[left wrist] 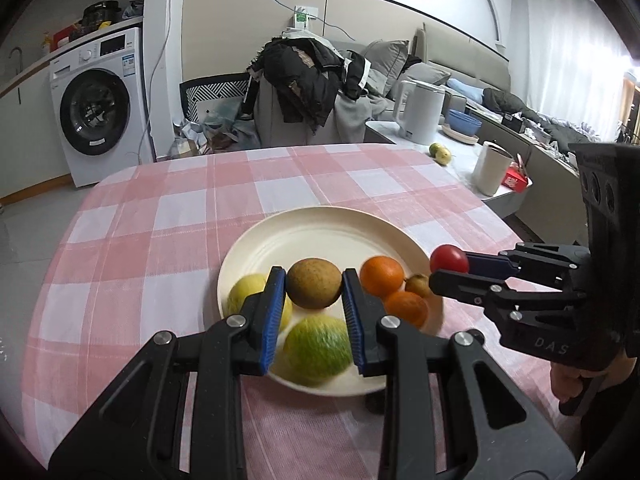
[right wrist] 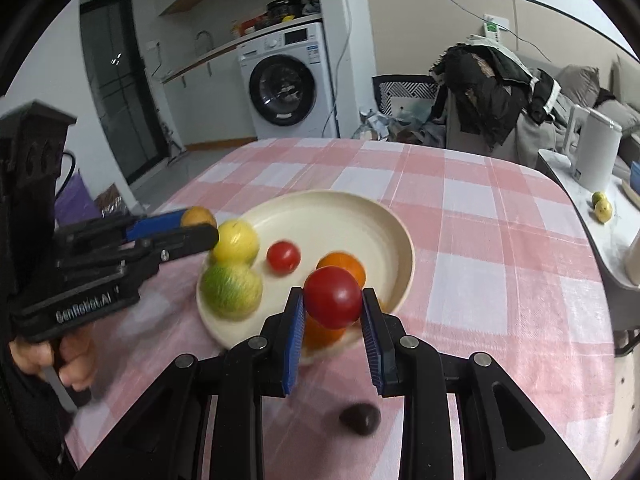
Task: Organize fruits
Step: 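Lower the brown fruit and tomato onto the plate with both tools and release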
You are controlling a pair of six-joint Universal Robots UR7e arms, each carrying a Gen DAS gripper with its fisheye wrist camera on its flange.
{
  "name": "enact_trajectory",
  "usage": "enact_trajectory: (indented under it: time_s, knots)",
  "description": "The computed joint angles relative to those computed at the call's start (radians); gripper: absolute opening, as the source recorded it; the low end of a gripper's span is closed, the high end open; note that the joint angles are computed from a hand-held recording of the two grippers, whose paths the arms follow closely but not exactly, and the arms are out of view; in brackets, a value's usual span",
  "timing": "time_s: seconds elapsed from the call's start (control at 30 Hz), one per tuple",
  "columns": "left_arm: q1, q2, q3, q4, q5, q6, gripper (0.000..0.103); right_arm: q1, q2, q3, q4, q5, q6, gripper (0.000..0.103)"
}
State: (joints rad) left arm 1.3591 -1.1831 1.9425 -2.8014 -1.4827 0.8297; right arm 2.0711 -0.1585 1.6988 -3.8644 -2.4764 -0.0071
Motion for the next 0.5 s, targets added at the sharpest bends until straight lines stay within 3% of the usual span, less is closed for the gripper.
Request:
enact_trajectory:
  time_s: [0.5]
  knots:
    - [-0.028,0.13,-0.058,-0.055,0.081,-0.009,0.026,-0.07,-0.008,-0.072,0.041,0.016,0.016,0.029]
